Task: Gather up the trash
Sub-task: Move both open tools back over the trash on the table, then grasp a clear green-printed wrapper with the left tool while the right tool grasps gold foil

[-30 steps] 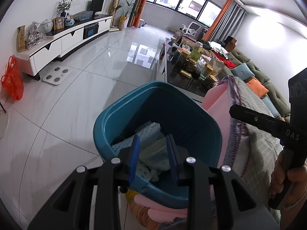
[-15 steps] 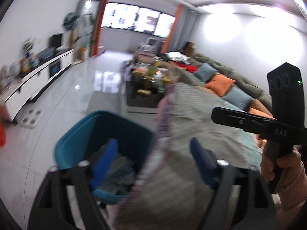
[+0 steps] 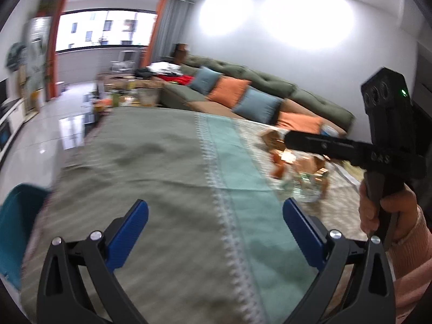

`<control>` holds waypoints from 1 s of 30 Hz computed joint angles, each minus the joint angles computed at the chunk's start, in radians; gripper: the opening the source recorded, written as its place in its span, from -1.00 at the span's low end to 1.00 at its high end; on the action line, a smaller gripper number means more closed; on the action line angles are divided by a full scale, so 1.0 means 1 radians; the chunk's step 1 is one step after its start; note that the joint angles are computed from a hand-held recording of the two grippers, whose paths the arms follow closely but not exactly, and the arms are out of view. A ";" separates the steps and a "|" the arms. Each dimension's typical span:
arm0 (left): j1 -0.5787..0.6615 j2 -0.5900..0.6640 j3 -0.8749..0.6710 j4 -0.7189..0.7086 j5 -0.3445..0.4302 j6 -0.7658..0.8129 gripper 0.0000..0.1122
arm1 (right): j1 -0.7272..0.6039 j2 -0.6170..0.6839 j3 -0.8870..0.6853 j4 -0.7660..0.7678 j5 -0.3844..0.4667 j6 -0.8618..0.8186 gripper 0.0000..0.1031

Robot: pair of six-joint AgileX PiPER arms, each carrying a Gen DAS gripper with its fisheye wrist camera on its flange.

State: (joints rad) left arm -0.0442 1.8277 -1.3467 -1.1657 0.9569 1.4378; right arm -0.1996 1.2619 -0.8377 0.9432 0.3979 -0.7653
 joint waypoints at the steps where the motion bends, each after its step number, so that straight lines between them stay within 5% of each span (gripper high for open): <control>1: -0.023 -0.012 0.025 -0.006 -0.009 0.020 0.78 | -0.027 -0.018 0.013 -0.009 0.004 0.006 0.10; 10: -0.216 -0.003 0.036 0.013 -0.021 -0.030 0.75 | -0.383 -0.103 0.131 0.149 0.142 -0.195 0.11; 18: -0.321 0.080 -0.079 0.104 0.042 -0.195 0.40 | -0.548 -0.001 0.159 0.263 0.235 -0.325 0.14; 26: -0.343 0.160 -0.183 0.141 0.136 -0.289 -0.23 | -0.559 0.066 0.155 0.325 0.266 -0.385 0.08; 30: -0.337 0.170 -0.193 0.150 0.147 -0.294 -0.63 | -0.553 0.091 0.145 0.330 0.279 -0.384 -0.21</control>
State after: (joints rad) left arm -0.3813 1.9979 -1.5397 -1.0152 1.1044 1.1443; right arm -0.7530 1.3527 -0.6925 1.2733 0.6767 -1.1491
